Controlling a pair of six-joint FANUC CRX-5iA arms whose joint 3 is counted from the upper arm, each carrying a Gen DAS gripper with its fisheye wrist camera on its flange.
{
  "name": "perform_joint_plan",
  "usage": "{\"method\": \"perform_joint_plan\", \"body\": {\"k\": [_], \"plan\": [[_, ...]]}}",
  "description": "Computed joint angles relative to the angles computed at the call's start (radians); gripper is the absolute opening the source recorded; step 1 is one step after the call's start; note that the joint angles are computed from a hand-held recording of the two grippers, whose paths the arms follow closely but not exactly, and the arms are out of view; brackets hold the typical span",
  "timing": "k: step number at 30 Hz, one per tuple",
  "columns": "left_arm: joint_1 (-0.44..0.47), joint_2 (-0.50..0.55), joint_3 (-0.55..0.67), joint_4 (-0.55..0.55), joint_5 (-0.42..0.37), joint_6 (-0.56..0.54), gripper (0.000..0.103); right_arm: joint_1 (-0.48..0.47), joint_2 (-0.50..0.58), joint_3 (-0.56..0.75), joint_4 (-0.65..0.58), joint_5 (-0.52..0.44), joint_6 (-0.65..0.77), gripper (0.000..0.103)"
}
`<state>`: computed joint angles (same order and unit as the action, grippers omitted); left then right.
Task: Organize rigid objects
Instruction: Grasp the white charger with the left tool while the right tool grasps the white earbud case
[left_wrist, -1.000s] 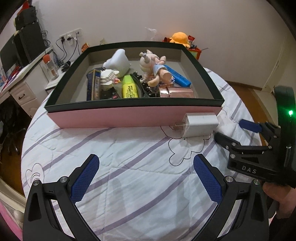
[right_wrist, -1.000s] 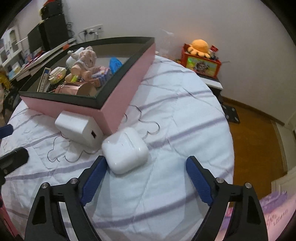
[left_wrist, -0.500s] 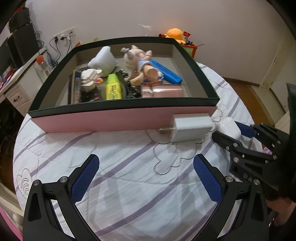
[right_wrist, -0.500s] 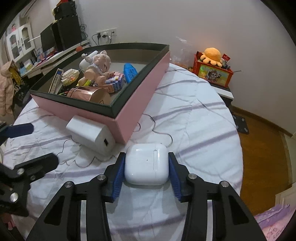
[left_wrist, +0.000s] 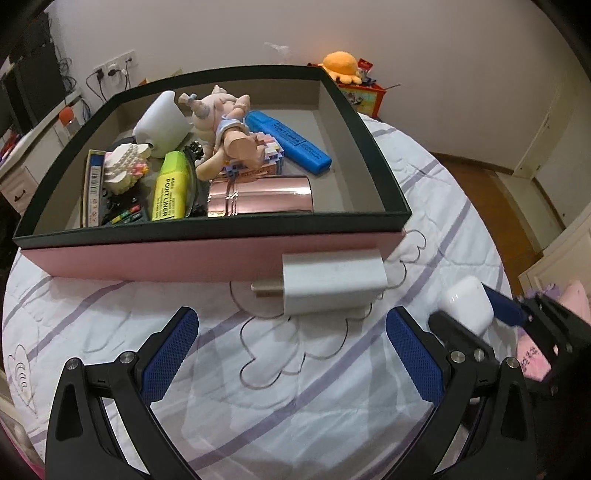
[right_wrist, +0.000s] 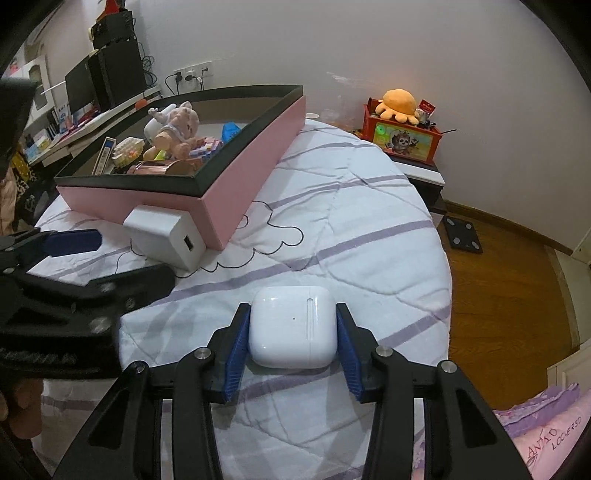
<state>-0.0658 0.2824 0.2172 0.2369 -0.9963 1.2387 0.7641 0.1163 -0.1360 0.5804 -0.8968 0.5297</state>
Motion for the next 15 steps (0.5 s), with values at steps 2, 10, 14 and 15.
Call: {"method": "perform_joint_plan", "body": {"k": [2, 10, 14, 15], "plan": [[-0.004, 0.016, 0.016, -0.006, 0.001, 0.026, 0.103, -0.001, -0.001, -0.002, 0.0, 0.004, 0.002, 0.045], [0.003, 0.049, 0.014, 0.052, 0.052, 0.045, 0.092, -0.005, -0.003, -0.005, -0.005, 0.013, 0.004, 0.045], [0.011, 0.029, -0.022, 0.071, 0.086, 0.031, 0.082, -0.003, 0.002, -0.001, -0.003, 0.008, 0.0, 0.045], [0.02, 0.019, -0.038, 0.078, 0.093, 0.019, 0.078, -0.002, 0.003, 0.001, -0.004, 0.005, -0.002, 0.045]]}}
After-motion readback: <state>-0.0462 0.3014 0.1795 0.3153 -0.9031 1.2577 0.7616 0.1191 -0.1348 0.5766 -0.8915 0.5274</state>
